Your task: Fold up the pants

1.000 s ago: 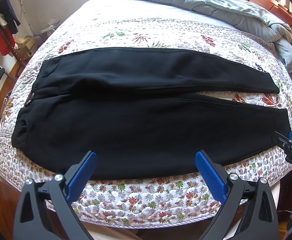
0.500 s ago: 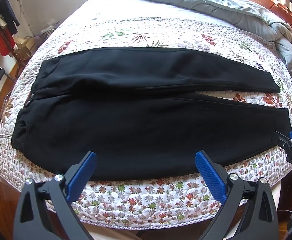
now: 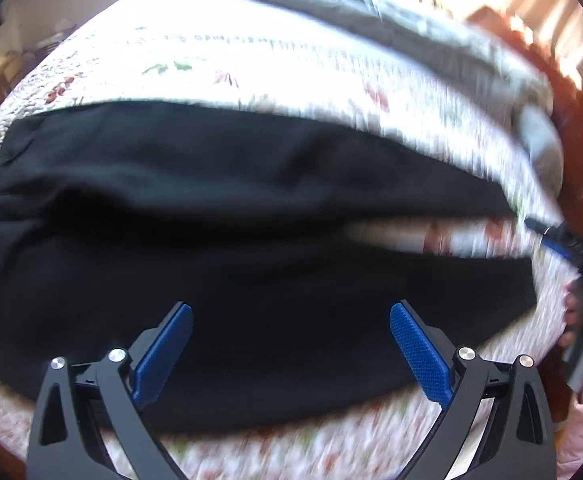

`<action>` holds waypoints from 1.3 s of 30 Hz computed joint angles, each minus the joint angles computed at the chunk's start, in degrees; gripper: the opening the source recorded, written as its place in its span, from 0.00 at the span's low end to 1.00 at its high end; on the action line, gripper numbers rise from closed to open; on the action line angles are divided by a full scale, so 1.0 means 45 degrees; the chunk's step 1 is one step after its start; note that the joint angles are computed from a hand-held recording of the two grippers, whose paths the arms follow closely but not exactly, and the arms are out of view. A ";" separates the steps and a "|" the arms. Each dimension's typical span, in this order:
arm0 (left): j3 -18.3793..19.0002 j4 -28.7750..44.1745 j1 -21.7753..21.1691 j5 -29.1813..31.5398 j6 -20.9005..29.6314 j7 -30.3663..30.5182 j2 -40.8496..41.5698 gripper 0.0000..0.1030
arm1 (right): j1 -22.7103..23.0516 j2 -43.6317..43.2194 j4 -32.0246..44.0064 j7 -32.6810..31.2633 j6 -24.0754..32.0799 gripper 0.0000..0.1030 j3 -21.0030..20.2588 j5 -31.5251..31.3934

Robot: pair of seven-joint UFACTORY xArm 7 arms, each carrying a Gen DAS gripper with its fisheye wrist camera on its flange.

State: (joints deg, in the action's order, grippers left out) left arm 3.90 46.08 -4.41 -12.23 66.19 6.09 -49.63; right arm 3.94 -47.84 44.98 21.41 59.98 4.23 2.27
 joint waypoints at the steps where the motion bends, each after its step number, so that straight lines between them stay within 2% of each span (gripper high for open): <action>1: -0.0010 0.0073 -0.0023 -0.0052 -0.0386 0.0017 0.0344 0.96 | -0.0290 0.0828 0.0370 -0.0431 -0.0038 0.98 -0.0405 -0.0376; 3: -0.0328 0.0667 -0.0070 0.0292 -0.1238 0.0230 0.1713 0.96 | -0.0586 0.2876 0.1400 -0.1525 -0.0213 0.98 -0.1310 -0.0563; 5: -0.0482 0.1478 -0.0305 0.0322 -0.1951 0.0508 0.3102 0.96 | -0.0980 0.4453 0.2347 -0.2271 -0.0143 0.98 -0.1749 -0.0663; 8: -0.0497 0.3002 -0.0630 -0.0249 -0.2319 0.0490 0.4909 0.96 | -0.1368 0.6971 0.4052 -0.3594 0.0485 0.98 -0.2596 0.0493; 11: -0.0439 0.4083 -0.0881 -0.0910 -0.2032 0.0790 0.6381 0.96 | -0.1852 0.8063 0.4732 -0.4632 0.0536 0.97 -0.2697 0.1144; 14: -0.0763 0.4818 -0.0880 -0.0798 -0.1920 0.1152 0.7440 0.96 | -0.2254 0.8821 0.5310 -0.5452 0.1094 0.98 -0.2657 0.1891; 17: -0.1017 0.5584 -0.0903 -0.0716 -0.1927 0.1615 0.8330 0.96 | -0.2420 0.8876 0.5606 -0.6523 0.1282 0.97 -0.2420 0.1914; 18: -0.1052 0.5778 -0.0906 -0.0802 -0.1836 0.1769 0.8573 0.96 | -0.2398 0.8784 0.5583 -0.7060 0.1341 0.94 -0.2360 0.2022; 20: -0.1126 0.6249 -0.0910 -0.0993 -0.1552 0.2102 0.9162 0.96 | -0.2384 0.8587 0.5475 -0.7633 0.1265 0.65 -0.2213 0.1854; 21: -0.1183 0.6442 -0.0892 -0.0997 -0.1440 0.2236 0.9401 0.96 | -0.2372 0.8454 0.5386 -0.7680 0.1204 0.60 -0.2091 0.1521; 22: -0.1231 0.6656 -0.0874 -0.1019 -0.1318 0.2395 0.9646 0.96 | -0.2338 0.8249 0.5285 -0.7969 0.1145 0.44 -0.2081 0.1523; 23: -0.1301 0.6887 -0.0870 -0.1003 -0.1247 0.2565 0.9912 0.96 | -0.2356 0.8113 0.5247 -0.8098 0.1006 0.17 -0.2064 0.1315; 24: -0.1357 0.7137 -0.0866 -0.1045 -0.1126 0.2775 1.0191 0.96 | -0.2394 0.7871 0.5154 -0.8181 0.0941 0.06 -0.2049 0.1030; 25: -0.1413 0.7381 -0.0857 -0.1083 -0.1005 0.2987 1.0468 0.96 | -0.2497 0.7747 0.5148 -0.8325 0.0965 0.06 -0.2042 0.1223; 28: -0.1586 0.7930 -0.0831 -0.1165 -0.0785 0.3643 1.1114 0.97 | -0.2452 0.7332 0.5370 -0.9669 0.1409 0.06 -0.3014 0.3199; 30: -0.1746 0.8389 -0.0860 -0.1270 -0.0679 0.4479 1.1634 0.97 | -0.2472 0.6807 0.5328 -1.0528 0.1600 0.06 -0.3390 0.4213; 33: -0.1917 0.9002 -0.0766 -0.2006 -0.0349 0.5908 1.2243 0.97 | -0.2460 0.6190 0.5333 -1.1018 0.1833 0.06 -0.3655 0.5168; 34: -0.1977 0.9340 -0.0701 -0.2389 -0.0023 0.6350 1.2517 0.97 | -0.2670 0.5926 0.5391 -1.1324 0.2135 0.06 -0.3698 0.5549; 35: -0.2027 0.9591 -0.0631 -0.2696 0.0300 0.6646 1.2717 0.97 | -0.2348 0.6194 0.5748 -1.1201 0.1974 0.06 -0.3818 0.5612; 39: -0.2320 1.1021 -0.0455 -0.3525 0.2081 0.7315 1.3839 0.97 | -0.2263 0.5937 0.5866 -1.1696 0.1732 0.06 -0.3925 0.5967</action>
